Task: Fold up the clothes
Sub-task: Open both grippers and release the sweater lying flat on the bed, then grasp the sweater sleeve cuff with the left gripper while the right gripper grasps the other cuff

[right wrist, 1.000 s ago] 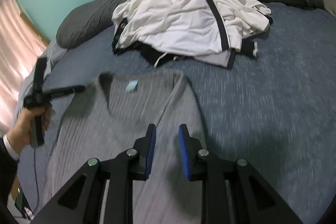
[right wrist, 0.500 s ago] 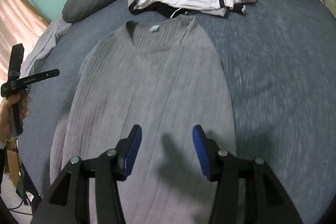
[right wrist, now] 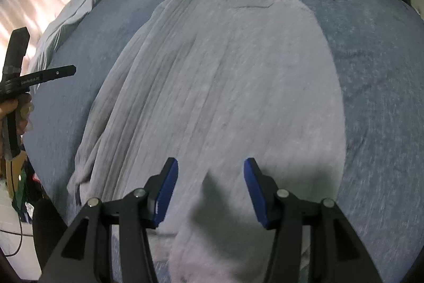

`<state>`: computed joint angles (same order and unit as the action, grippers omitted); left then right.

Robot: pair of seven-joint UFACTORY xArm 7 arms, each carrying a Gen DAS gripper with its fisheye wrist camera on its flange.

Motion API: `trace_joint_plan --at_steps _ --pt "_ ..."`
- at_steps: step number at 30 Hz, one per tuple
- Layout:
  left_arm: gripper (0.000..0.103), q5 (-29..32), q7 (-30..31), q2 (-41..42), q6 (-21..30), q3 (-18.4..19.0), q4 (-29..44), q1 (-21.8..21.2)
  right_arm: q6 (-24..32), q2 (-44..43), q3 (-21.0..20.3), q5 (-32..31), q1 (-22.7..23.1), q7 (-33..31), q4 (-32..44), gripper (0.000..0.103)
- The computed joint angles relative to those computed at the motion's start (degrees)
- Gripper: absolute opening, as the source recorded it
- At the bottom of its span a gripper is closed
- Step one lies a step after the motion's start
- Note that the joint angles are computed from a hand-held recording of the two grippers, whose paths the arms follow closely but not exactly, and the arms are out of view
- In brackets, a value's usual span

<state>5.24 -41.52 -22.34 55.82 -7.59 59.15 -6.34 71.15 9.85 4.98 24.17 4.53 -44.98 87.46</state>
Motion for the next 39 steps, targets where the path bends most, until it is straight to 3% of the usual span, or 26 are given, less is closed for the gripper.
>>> trace_joint_plan --at_steps 14,30,35,39 --pt "0.042 -2.81 -3.61 -8.5 3.2 -3.48 -8.69 -4.06 -4.24 -11.32 -1.49 -1.35 1.62 -1.81 -15.61 0.053" --pt "0.042 -4.31 -6.21 -10.83 3.11 -5.02 -13.4 -7.05 -8.83 -15.54 -2.33 -5.06 2.99 -3.48 -22.77 0.052" --pt "0.042 -4.76 -6.69 -10.66 2.8 -5.21 -13.91 -7.71 -9.75 -15.74 -2.67 -5.37 2.98 -3.89 -23.69 0.037" --pt "0.042 -4.86 -6.81 -10.41 2.73 -5.28 -13.95 -8.08 -9.75 -15.09 -2.85 -5.12 2.81 -4.41 -23.52 0.016"
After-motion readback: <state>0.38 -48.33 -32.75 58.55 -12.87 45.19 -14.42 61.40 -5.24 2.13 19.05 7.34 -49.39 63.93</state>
